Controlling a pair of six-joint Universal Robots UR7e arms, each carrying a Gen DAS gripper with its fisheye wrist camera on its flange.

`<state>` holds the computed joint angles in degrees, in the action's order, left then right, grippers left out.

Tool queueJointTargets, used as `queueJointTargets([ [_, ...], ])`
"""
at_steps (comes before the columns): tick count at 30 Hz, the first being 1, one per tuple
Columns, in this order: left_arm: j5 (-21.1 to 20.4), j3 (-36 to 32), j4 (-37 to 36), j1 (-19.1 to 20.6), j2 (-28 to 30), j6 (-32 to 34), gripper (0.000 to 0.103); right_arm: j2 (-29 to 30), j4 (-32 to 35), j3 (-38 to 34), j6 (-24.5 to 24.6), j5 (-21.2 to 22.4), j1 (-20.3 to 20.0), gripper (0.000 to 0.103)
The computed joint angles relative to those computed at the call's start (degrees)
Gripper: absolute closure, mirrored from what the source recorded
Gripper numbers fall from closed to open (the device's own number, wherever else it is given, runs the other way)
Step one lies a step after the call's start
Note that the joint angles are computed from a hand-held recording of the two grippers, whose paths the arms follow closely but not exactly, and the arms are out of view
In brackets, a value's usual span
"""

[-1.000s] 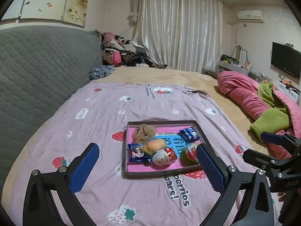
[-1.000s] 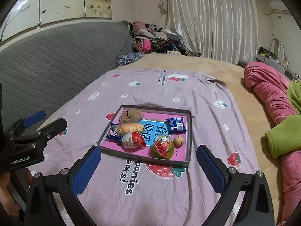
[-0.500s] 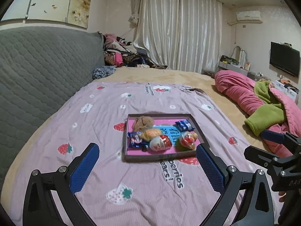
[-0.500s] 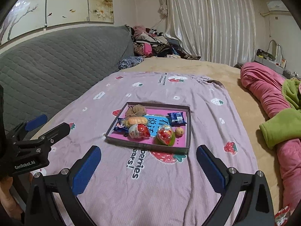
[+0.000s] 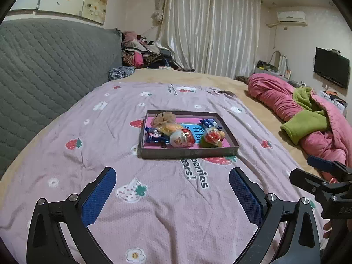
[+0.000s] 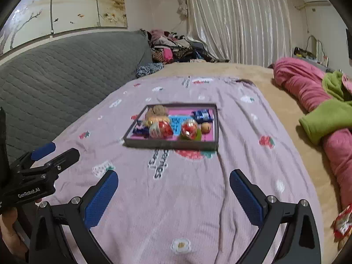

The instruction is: Organize objects

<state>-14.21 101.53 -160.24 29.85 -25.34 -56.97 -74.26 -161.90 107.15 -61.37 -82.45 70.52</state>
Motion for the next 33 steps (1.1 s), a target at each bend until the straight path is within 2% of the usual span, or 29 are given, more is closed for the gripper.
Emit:
queueJointTargets([
  [3, 0.9, 1.0, -3.3, -0.8, 1.4, -0.5, 0.0, -0.1, -0.7, 0.8, -0.3, 0.5, -1.2, 0.001],
  [8, 1.6, 0.9, 8.3, -1.0, 1.1, -9.5, 0.0, 0.0, -1.2, 1.6, -0.8, 1.1, -3.0, 0.001],
  [9, 1.4, 0.7, 8.9, -0.9, 1.4, -9.4, 0.0, 0.1, -1.5, 1.8, -1.0, 1.4, -3.5, 0.001],
  [13, 1.2, 0.0, 3.3, -0.5, 3.7, -4.5, 0.0, 0.8, -2.0, 2.0, -1.4, 0.9, -4.1, 0.001],
  [18, 1.9, -1.3, 10.9, 0.2, 4.3, -9.9, 0.0, 2.0, -2.7, 2.0, -2.3, 0.2, -4.8, 0.001],
  [20, 1.9, -1.9, 16.2, 0.6, 4.0, -14.2, 0.0, 2.3, -3.1, 2.2, -2.5, 0.4, -5.1, 0.001],
  [22, 2.0, -2.2, 16.4, 1.0, 4.3, -14.6, 0.0, 2.6, -3.2, 2.1, -2.6, 0.3, -5.2, 0.001],
  [25, 1.2, -2.0, 13.9, 1.6, 4.9, -13.1, 0.0, 3.1, -3.3, 2.1, -2.9, -0.2, -5.2, 0.001],
  [29, 0.1, -1.5, 3.4, 2.1, 6.7, -5.8, 0.0, 3.5, -3.9, 2.3, -3.5, -0.5, -5.3, 0.001],
  [33, 0.1, -1.4, 3.9, 2.5, 6.7, -6.9, 0.0, 3.5, -4.0, 2.5, -3.7, -0.5, -5.3, 0.001],
])
